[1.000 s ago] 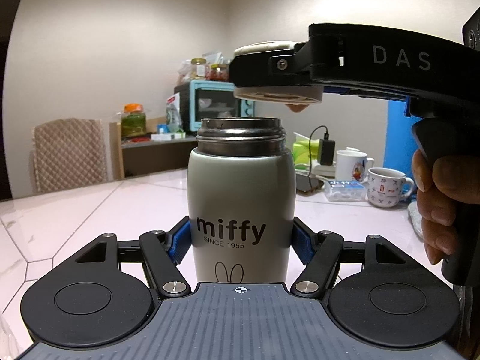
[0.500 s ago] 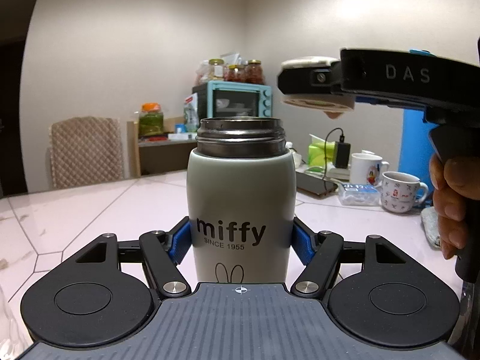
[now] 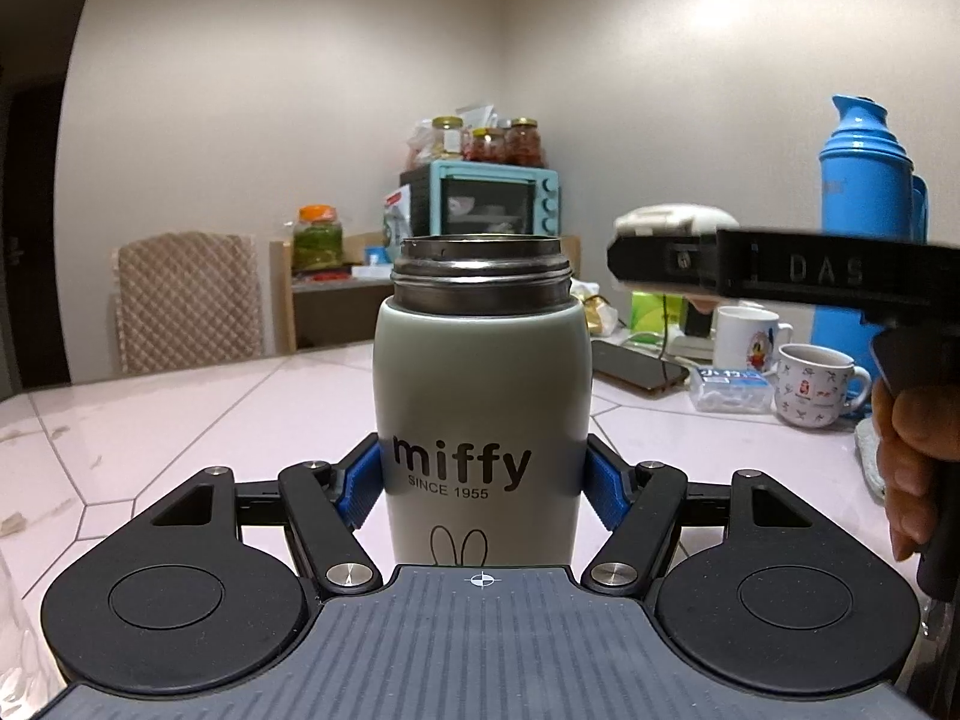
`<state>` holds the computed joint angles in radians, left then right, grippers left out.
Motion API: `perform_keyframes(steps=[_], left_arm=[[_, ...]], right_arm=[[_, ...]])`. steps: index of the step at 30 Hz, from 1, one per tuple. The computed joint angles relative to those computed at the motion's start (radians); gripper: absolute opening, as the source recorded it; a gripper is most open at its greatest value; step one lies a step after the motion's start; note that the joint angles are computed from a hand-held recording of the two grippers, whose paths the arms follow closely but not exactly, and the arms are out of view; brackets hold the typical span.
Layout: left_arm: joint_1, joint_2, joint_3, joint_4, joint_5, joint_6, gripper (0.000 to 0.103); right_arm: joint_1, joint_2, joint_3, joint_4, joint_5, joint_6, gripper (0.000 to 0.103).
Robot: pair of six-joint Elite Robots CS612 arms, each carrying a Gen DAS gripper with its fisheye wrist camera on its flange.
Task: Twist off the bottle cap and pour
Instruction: 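Lift the unscrewed cap off the thermos with the right gripper, then carry the cap away from the thermos with the right gripper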
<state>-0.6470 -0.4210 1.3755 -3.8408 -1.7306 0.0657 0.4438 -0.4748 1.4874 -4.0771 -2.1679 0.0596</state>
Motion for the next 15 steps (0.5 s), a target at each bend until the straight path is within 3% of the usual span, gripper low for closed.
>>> perform_keyframes(steps=[15], left_arm=[[-0.022,-0.006,0.021,-0.003,0.078,-0.029,0.073]], right_arm=[[-0.008,-0.006,0.035,0.053,-0.002,0.065,0.071]])
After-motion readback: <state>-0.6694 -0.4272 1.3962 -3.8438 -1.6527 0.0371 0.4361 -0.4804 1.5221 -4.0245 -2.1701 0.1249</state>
